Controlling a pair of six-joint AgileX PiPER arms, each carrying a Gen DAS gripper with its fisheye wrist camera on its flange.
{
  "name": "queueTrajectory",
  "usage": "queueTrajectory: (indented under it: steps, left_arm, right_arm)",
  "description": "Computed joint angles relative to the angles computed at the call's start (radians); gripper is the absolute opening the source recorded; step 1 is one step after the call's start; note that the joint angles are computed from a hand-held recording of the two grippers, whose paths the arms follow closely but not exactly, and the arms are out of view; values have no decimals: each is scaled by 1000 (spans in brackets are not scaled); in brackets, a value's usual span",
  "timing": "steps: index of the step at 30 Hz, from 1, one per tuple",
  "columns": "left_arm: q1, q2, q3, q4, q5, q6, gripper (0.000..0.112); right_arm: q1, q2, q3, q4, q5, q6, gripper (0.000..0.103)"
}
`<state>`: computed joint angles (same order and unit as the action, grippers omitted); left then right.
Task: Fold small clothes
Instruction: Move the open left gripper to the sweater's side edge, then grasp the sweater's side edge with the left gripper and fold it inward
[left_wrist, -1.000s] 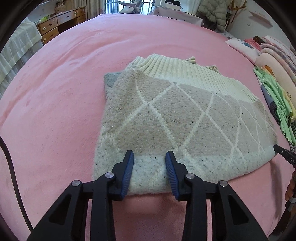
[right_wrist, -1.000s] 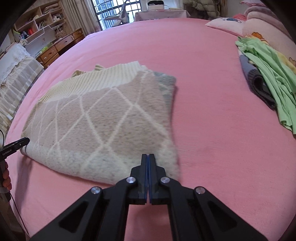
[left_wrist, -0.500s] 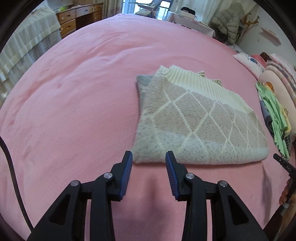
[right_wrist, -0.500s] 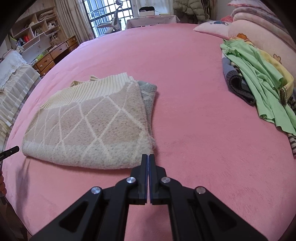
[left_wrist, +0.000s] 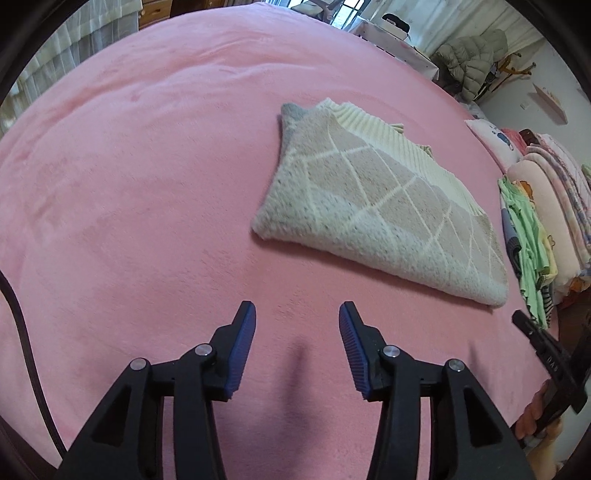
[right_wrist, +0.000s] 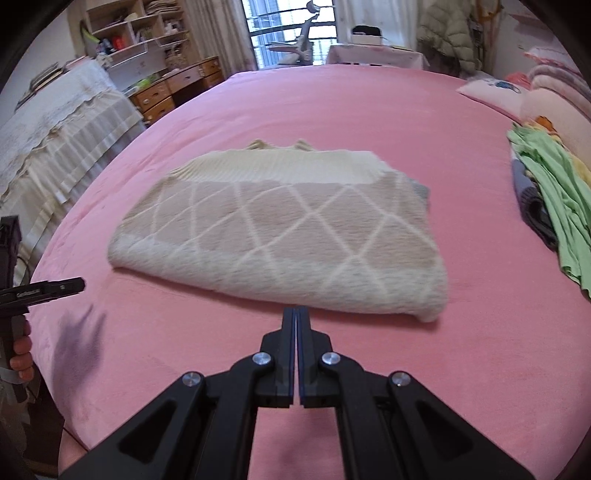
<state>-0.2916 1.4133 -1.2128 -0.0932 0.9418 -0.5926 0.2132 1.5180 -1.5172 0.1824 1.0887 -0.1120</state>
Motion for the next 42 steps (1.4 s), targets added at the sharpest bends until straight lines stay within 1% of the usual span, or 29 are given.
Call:
queueTrajectory:
  steps: [2, 4, 8, 16, 21, 23, 26, 28, 31, 34, 37, 42]
  left_arm:
    - [7, 10, 19, -50, -39, 8, 46]
    - [21, 30, 34, -116, -86, 29, 46]
    - [48, 77, 41, -233, -166, 98, 46]
    - [86, 198, -15, -342, -249, 163, 46]
    - [136, 249, 20, -581, -333, 341, 46]
    - [159, 267, 52, -721, -363, 437, 46]
    - [182, 283, 118, -982, -417, 629, 47]
    - [184, 289, 149, -1116, -455, 730, 47]
    - [177, 299, 167, -1225, -496, 807, 47]
    - [159, 312, 160, -1254, -548, 823, 47]
    - [144, 330, 129, -1201, -583, 775, 47]
    - [141, 341, 99, -1118, -601, 689, 48]
  right_arm:
    - [71, -7, 14, -46, -26, 53, 3]
    - [116, -2, 18, -60, -46, 86, 3]
    - [175, 41, -2, -86, -81, 180, 3]
    - [260, 204, -151, -147, -93, 350, 3]
    - [289, 274, -214, -176, -108, 408, 3]
    - [294, 299, -239, -186, -113, 418, 3]
    - [294, 323, -267, -195, -112, 423, 3]
    - [289, 333, -278, -188, -112, 423, 3]
    - [275, 346, -290, -165, -111, 411, 3]
    - [271, 349, -287, -162, -115, 408, 3]
    - [262, 331, -259, -170, -136, 408, 3]
    - [235, 296, -207, -196, -171, 392, 3]
